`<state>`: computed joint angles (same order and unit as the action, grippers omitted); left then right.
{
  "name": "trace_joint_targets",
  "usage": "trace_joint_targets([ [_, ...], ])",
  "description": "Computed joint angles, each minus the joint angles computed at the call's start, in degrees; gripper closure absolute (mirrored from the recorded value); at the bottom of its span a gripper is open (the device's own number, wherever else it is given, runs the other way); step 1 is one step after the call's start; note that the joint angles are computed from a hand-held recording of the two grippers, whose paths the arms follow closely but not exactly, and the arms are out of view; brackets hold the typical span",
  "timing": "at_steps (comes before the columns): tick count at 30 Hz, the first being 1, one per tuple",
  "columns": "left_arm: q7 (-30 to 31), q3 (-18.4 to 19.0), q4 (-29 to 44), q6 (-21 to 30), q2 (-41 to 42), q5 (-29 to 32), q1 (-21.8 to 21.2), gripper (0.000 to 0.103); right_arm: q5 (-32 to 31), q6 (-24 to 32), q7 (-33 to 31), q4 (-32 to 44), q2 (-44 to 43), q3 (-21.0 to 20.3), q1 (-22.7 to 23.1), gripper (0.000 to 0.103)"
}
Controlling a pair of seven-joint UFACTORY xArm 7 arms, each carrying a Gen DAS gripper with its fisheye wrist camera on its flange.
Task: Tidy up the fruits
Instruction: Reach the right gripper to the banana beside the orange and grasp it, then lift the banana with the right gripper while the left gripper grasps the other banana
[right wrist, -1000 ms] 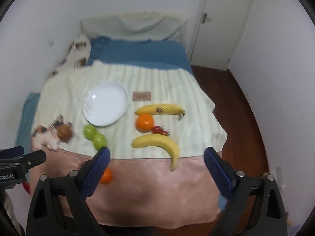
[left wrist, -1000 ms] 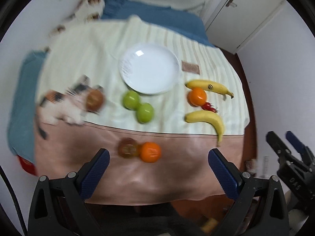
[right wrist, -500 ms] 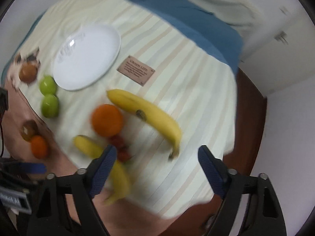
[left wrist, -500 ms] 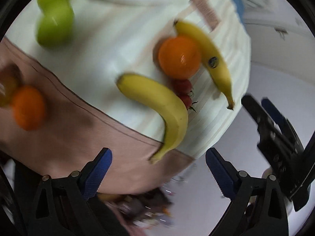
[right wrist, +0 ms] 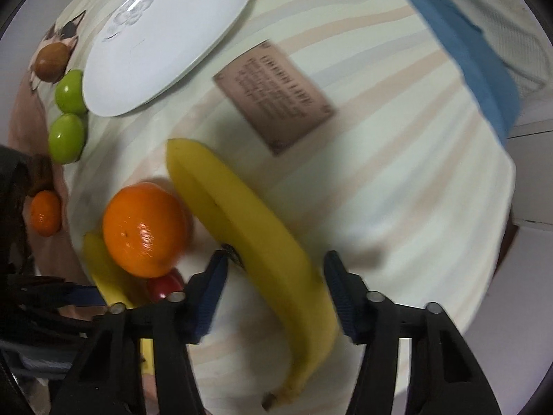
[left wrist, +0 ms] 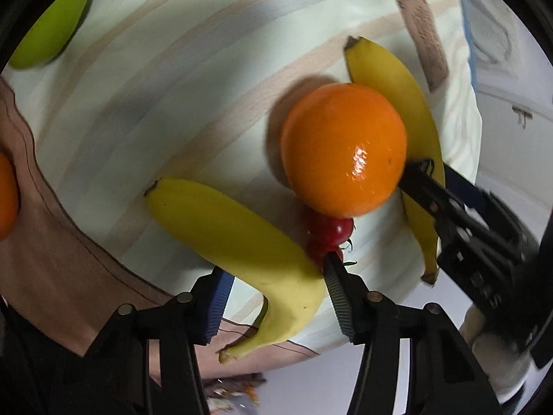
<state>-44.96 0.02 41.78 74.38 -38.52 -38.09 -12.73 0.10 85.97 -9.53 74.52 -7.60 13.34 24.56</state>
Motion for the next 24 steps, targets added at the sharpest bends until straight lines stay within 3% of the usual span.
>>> trace_joint_targets([
  [3, 3.65, -0.09, 1.88, 1.1, 1.3, 2.24, -0.86, 0.054, -0.79, -1.19, 1.0, -1.44, -0.87, 0.26, 0.13, 0.045],
  [6, 11.55, -1.34, 7.34, 6.07, 4.0, 9.61, -2.39, 0.054, -0.82, 1.49, 5.72, -1.21, -1.29, 0.63, 0.01, 0.049],
  [11, 17.98, -5.33, 11.54, 12.2, 4.3, 20.38, -2.3, 0.056, 1.86, 4.29, 10.59, -6.73, -7.92, -0.22, -0.7, 0.06],
  [18, 15.43, -5.98, 6.6, 11.9, 0.56, 18.66, -0.92, 0.056, 12.2, 7.26, 14.41, -17.39, -18.98, -3.57, -3.41, 0.064],
  [24, 13.48, -9.09, 4.35, 8.42, 0.3, 18.8, -3.08, 0.053, 9.8, 0.94, 15.67, -19.85, -20.77, -1.45, -4.09, 0.061],
])
